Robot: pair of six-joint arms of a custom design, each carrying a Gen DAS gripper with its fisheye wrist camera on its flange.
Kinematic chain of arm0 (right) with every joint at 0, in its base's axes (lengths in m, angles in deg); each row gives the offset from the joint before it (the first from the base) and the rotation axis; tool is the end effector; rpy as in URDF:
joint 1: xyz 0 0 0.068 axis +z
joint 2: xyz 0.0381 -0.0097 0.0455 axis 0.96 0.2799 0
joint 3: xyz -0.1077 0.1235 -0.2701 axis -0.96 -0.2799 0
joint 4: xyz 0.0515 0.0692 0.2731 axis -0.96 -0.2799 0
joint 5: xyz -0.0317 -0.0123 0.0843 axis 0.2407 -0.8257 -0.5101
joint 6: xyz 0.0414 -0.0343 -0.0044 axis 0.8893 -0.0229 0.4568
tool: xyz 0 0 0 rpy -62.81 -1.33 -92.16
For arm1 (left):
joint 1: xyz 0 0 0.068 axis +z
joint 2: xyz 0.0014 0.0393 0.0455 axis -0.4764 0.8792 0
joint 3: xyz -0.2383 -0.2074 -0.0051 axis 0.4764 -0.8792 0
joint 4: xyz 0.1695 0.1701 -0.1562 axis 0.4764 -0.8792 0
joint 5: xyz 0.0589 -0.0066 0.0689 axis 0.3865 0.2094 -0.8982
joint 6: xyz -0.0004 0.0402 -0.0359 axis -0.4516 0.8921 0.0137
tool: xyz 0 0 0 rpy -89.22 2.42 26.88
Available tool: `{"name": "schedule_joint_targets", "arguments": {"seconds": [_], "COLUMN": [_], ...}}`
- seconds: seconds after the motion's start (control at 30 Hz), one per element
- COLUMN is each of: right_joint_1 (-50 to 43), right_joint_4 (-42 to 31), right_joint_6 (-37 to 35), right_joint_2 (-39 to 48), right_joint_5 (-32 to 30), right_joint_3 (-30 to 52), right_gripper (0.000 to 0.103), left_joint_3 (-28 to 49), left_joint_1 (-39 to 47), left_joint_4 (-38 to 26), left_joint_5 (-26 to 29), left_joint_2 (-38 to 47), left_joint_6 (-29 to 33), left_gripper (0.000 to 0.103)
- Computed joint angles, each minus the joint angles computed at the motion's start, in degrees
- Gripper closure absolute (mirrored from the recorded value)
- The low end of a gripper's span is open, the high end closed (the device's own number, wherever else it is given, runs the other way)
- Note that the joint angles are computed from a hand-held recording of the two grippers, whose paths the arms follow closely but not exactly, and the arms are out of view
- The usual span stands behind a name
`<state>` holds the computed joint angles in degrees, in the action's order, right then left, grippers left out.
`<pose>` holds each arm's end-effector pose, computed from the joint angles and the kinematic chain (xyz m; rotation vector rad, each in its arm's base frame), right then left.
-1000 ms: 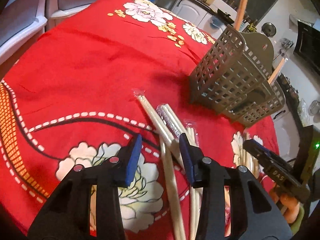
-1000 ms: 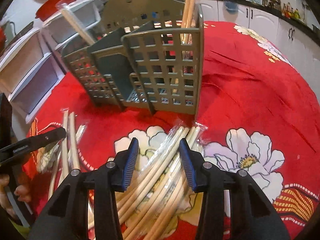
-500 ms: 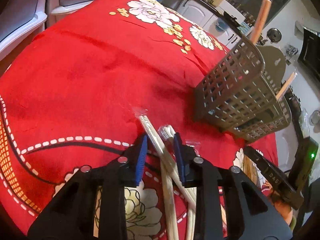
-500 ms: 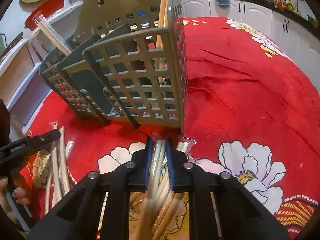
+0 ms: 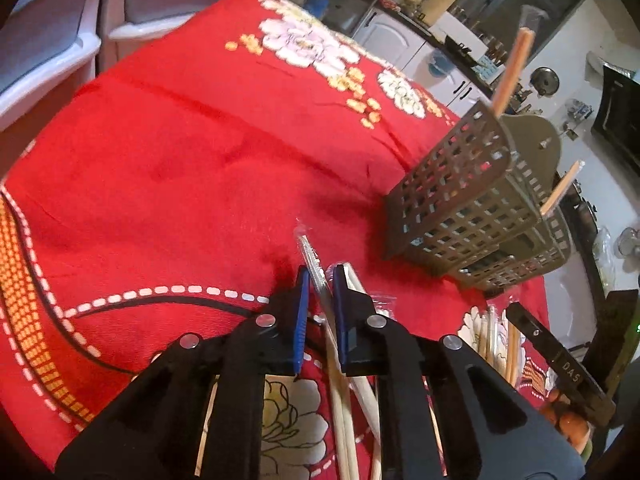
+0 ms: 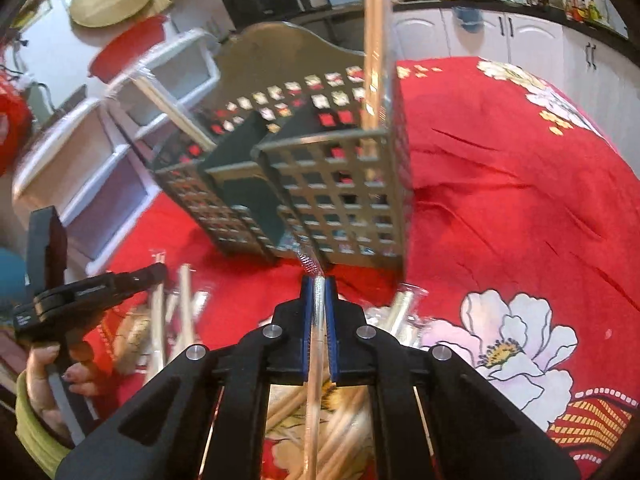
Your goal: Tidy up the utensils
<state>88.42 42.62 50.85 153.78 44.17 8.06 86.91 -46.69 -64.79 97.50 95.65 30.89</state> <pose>0.2970 0.0865 0.1500 -0.1282 2.3652 0.5292 0.3046 -0.1064 0.1511 -0.1887 2.4619 -0.5798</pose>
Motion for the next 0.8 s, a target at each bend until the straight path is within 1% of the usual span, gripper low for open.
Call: {"name": "schedule_joint_targets", "arguments": {"seconds": [0.37, 0.6, 0.8], "right_joint_1": [2.23, 4.08, 5.62], "right_joint_4": [-0.38, 0.52, -0.27], "right_joint_6": [-1.24, -2.04, -3.08], "right_joint_2": [-8.24, -15.16, -21.55], "right_joint_5": [0.00, 0.02, 1.19], "right_joint_3": [-2.51, -4.40, -4.94], "right_gripper": [0.097, 0.097, 0.097], "left_joint_3": [-1.68, -0.31, 1.03], "left_joint_1": [-5.41, -9.52, -11.88], "left_joint_4": [-2.31, -5.24, -7.09], "left_joint_5": [-6.97, -11.88, -13.12], "left_joint_2": [-9.59, -15.14, -18.68], "left_joint_6": [3.76, 6.42, 7.33], "left_gripper": [0.098, 0.099, 0.101]}}
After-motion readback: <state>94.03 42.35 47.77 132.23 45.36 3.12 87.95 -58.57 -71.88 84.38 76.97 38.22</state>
